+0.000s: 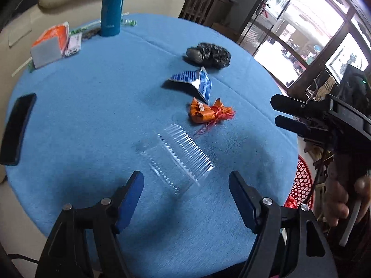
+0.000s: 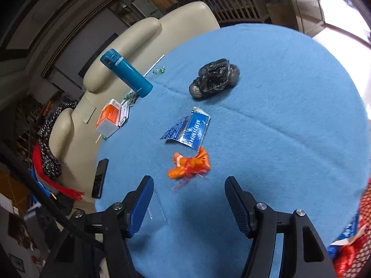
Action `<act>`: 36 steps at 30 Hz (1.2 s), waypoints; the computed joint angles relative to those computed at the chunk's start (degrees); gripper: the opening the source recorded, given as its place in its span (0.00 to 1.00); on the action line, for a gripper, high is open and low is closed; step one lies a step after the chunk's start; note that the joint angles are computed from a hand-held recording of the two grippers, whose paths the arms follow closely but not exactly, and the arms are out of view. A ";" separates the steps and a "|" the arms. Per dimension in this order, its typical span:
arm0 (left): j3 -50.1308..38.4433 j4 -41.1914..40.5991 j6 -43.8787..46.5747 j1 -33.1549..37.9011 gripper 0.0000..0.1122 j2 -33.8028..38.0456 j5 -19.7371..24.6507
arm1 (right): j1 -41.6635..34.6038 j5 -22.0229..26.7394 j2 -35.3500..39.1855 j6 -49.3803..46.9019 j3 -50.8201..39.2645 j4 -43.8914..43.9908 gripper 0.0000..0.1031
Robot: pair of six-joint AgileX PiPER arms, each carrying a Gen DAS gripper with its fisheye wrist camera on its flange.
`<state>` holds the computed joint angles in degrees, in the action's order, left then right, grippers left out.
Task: Collect trash
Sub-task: 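Grasp the clear plastic container with the left tool while the right tool grasps the orange plastic bag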
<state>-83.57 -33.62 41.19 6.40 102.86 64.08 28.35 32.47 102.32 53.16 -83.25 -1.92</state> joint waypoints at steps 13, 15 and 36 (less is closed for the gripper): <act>-1.56 3.20 -9.05 -3.58 0.58 5.63 -5.41 | -2.50 -2.28 2.87 -4.27 -0.56 10.24 0.66; -2.63 3.06 -7.83 -2.64 0.54 6.26 -4.52 | -3.19 -0.25 6.31 -5.22 -4.41 13.50 0.66; -6.18 -1.45 3.27 6.05 0.11 8.21 2.51 | -1.01 8.37 19.61 11.58 -20.76 1.47 0.28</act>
